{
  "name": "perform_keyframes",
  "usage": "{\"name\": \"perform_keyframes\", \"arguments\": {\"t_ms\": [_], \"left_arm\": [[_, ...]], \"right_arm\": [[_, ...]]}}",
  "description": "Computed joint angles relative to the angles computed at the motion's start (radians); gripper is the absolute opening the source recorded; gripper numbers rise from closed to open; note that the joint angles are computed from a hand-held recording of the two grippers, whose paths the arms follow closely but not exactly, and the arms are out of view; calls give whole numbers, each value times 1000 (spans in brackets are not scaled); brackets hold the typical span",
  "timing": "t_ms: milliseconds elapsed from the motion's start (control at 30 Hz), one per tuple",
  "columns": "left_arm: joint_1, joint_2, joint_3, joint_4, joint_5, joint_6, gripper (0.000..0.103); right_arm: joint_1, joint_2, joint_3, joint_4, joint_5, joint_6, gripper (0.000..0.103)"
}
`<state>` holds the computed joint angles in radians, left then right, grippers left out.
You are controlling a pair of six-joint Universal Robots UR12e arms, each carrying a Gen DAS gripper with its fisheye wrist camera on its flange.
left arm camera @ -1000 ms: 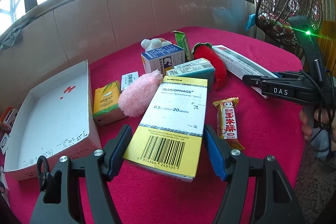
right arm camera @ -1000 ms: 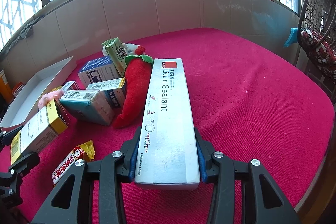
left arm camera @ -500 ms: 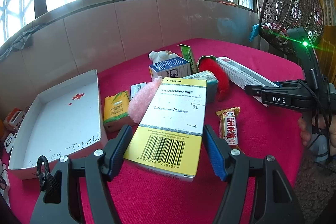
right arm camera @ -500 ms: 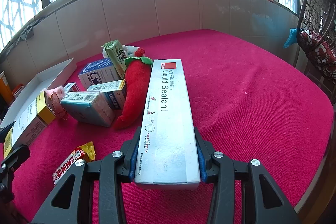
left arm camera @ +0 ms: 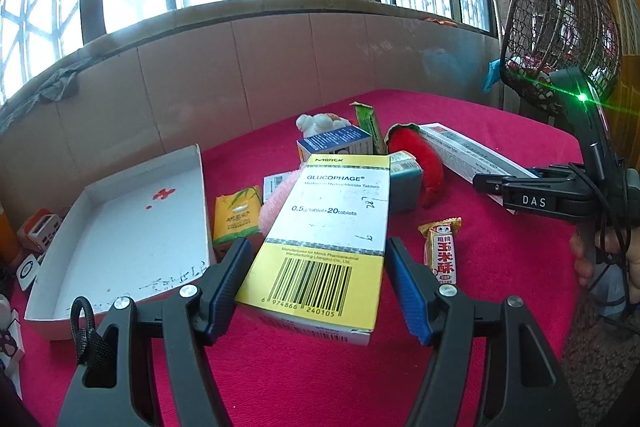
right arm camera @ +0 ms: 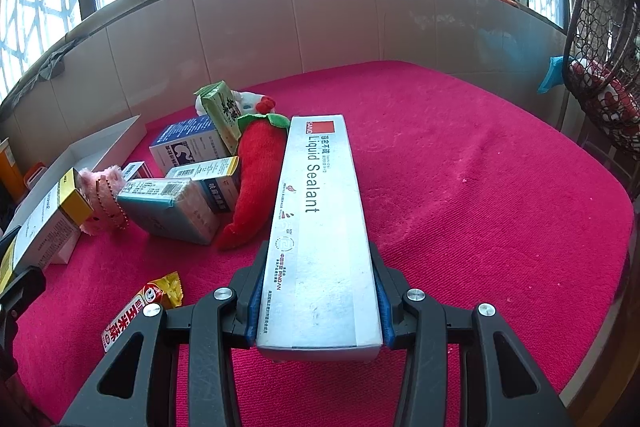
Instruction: Organize objects
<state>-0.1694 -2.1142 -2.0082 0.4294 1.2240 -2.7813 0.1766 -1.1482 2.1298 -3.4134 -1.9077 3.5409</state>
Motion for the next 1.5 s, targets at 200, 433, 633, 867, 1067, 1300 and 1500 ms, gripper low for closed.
{"name": "perform_keyframes", "arguments": {"t_ms": [200,433,633,867,1067,1300,1500], "left_arm": [[-7,-3,-8,52,30,2,65],[-8,-5,-13,85,37,-9,58],[-4,-8,-14,100,25,-10,58],[-2,-9,-21,132,18,-18,58],[-3,-12,-28,176,36,-27,58],[-6,-14,-29,201,50,-21,58],[-2,-15,-30,217,54,-36,58]], "right_arm": [[3,2,-1,-8,-10,0,47],[4,3,2,-28,-13,-4,46],[3,6,-2,-27,-12,-7,46],[4,5,1,-31,-14,-5,46],[7,6,1,-39,-20,-5,46],[8,7,0,-41,-22,-4,46],[9,4,2,-52,-30,-3,46]]}}
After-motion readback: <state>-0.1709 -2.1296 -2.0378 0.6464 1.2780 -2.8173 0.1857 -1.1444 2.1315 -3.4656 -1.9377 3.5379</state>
